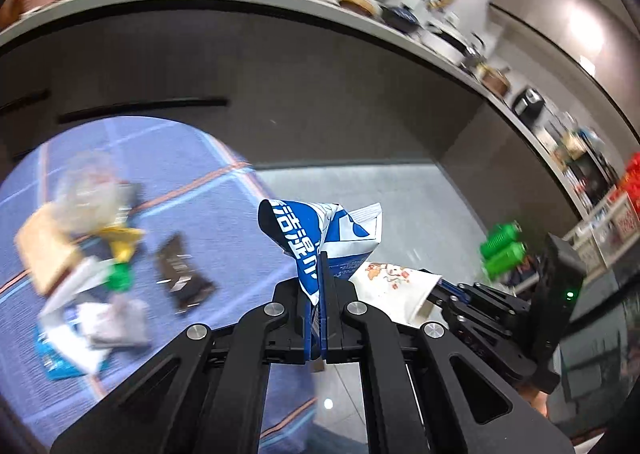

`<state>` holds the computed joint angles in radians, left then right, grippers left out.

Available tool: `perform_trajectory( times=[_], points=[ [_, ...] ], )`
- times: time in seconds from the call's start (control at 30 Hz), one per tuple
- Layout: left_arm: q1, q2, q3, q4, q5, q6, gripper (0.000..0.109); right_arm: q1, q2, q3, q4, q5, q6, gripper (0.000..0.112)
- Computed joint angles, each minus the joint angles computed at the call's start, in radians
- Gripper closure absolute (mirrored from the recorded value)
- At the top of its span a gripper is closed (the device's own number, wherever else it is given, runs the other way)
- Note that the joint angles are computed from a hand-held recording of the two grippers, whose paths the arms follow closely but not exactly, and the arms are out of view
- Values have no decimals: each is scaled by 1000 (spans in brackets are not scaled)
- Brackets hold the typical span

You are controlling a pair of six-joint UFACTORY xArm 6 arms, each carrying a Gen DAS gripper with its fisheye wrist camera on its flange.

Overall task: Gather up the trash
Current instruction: 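Carry cup and carton to the white bin and open both tools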

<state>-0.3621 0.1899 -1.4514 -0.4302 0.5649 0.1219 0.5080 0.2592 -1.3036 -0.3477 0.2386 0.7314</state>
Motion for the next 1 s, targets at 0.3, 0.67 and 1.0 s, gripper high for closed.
perform_trajectory(
  times=[0.3,0.67,1.0],
  points=[
    [-82,368,-390,80,182,6,106,-63,87,50,117,-2,-28,107],
    [-94,672,-733,219,365,-47,106,-68,215,-15,290,4,-185,107],
    [-119,889,-1051,303,491,-104,105,-55,293,-112,299,61,-242,105]
  ],
)
